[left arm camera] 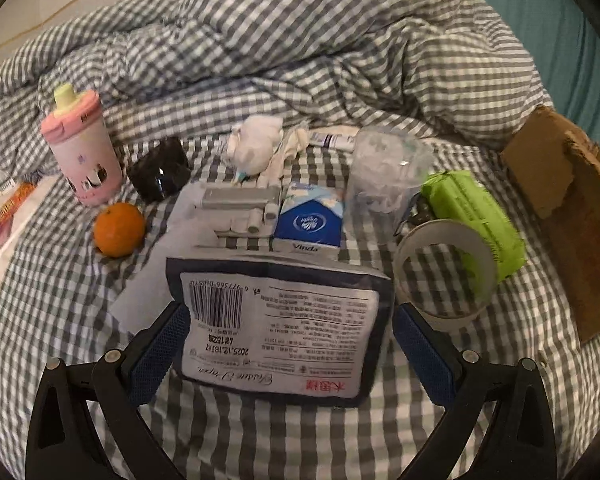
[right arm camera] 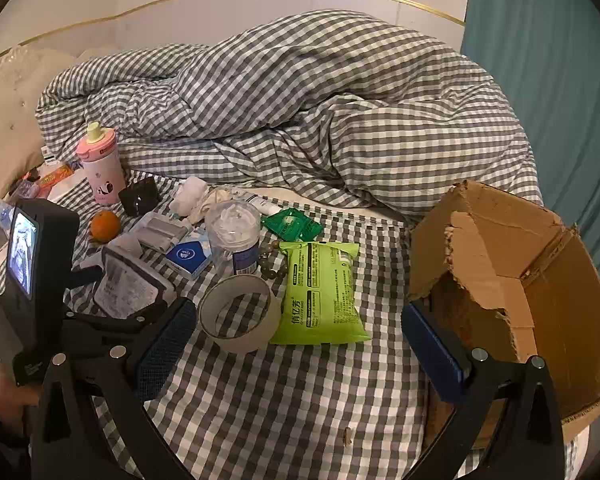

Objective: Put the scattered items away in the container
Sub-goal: 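Grasp the white wipes pack with the left gripper while the right gripper grasps the beige tape roll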

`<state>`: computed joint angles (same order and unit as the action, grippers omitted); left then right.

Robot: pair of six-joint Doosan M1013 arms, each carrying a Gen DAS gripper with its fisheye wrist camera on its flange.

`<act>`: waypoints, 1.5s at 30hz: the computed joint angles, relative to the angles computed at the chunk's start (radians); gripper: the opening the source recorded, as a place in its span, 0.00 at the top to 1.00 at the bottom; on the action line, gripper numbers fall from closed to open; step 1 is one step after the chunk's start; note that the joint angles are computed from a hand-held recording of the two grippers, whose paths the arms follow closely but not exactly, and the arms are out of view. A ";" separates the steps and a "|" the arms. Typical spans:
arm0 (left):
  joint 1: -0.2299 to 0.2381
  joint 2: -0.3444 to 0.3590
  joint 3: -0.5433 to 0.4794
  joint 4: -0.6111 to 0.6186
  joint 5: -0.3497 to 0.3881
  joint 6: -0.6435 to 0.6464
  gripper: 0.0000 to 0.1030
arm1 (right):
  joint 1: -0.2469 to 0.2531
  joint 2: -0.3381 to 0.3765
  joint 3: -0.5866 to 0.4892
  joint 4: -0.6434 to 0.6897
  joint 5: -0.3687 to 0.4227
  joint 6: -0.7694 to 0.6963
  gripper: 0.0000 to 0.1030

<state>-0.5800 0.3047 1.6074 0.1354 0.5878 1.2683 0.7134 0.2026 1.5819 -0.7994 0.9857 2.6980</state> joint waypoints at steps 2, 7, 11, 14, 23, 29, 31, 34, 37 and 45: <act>0.009 0.003 0.005 -0.043 -0.017 0.023 0.00 | -0.002 0.007 -0.004 0.005 -0.001 -0.012 0.00; 0.020 0.018 0.006 -0.121 -0.039 0.078 0.00 | -0.010 0.022 -0.012 0.027 -0.008 -0.037 0.00; 0.022 0.032 0.001 -0.132 -0.046 0.078 0.00 | -0.009 0.029 -0.014 0.036 -0.007 -0.049 0.00; 0.017 0.037 0.006 -0.106 -0.062 0.057 0.03 | -0.011 0.034 -0.016 0.046 -0.005 -0.055 0.00; 0.007 0.014 0.019 -0.202 -0.103 0.192 0.83 | -0.017 0.042 -0.018 0.073 -0.011 -0.063 0.00; 0.035 -0.026 0.041 -0.299 -0.126 0.276 0.89 | -0.023 0.046 -0.015 0.100 -0.031 -0.053 0.00; 0.044 -0.045 0.050 -0.319 -0.137 0.289 0.89 | -0.026 0.049 -0.015 0.117 -0.042 -0.054 0.00; 0.058 -0.075 0.063 -0.343 -0.153 0.297 0.89 | -0.031 0.057 -0.018 0.148 -0.049 -0.058 0.00; 0.068 -0.104 0.075 -0.340 -0.171 0.287 0.89 | -0.032 0.068 -0.026 0.160 -0.038 -0.052 0.00; 0.099 -0.173 0.104 -0.246 -0.211 0.186 0.89 | -0.054 0.105 -0.052 0.241 -0.043 -0.069 0.00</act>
